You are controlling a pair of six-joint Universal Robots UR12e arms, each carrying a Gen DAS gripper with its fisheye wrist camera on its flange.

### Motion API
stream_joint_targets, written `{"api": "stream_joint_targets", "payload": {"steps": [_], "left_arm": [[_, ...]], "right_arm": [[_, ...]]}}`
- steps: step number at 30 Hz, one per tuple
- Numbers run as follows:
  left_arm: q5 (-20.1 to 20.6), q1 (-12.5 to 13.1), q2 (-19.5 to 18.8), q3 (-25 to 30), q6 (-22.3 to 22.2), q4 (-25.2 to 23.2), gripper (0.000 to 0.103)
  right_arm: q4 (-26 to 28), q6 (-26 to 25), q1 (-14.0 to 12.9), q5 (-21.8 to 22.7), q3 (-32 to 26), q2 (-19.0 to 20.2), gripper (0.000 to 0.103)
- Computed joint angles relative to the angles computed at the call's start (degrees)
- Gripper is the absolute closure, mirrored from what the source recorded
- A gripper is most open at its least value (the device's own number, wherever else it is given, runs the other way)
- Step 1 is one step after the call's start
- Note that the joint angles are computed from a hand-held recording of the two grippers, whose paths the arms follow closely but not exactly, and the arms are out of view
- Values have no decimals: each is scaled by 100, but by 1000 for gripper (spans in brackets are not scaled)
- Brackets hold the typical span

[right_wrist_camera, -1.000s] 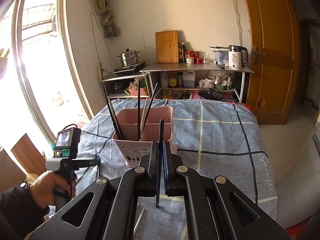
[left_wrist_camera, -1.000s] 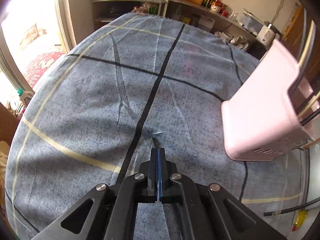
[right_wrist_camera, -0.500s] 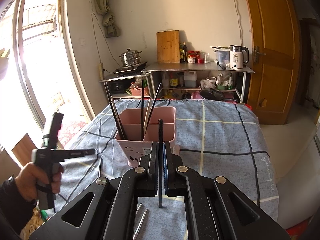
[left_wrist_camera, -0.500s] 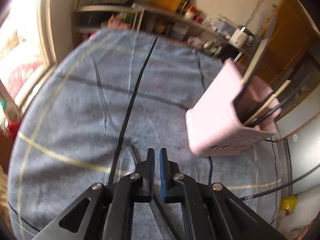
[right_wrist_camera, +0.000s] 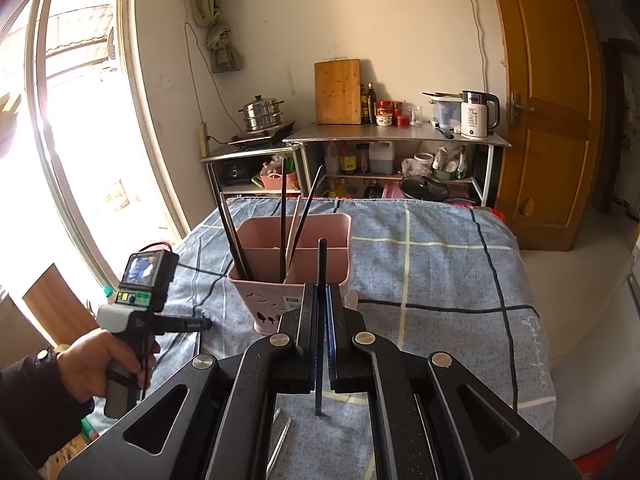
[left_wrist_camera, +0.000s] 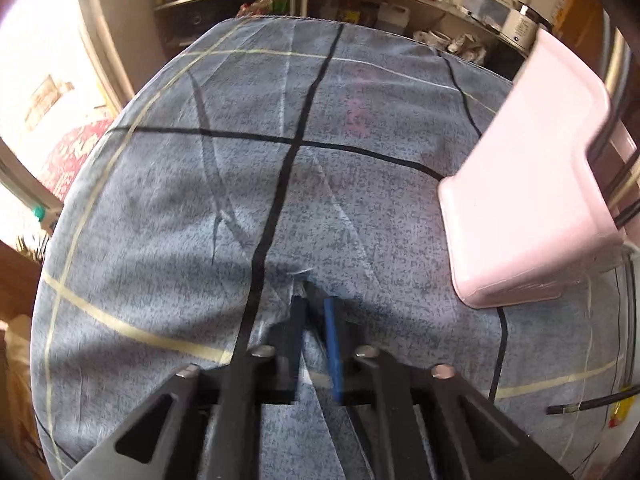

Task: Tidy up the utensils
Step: 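Hold the dark chopstick above the basket with the right gripper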

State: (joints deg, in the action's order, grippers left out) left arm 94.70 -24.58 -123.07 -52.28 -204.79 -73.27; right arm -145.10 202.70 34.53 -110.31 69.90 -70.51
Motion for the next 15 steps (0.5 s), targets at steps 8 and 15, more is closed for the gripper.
{"api": "stream_joint_targets", "payload": {"steps": [8, 15], "left_arm": [[-411, 10, 550, -665, 277, 1201, 100], [-644, -56, 920, -855, 704, 2168, 100]], "right_arm": [[-49, -18, 17, -34, -2, -1, 99], [-160, -75, 66, -87, -38, -10, 99]]}}
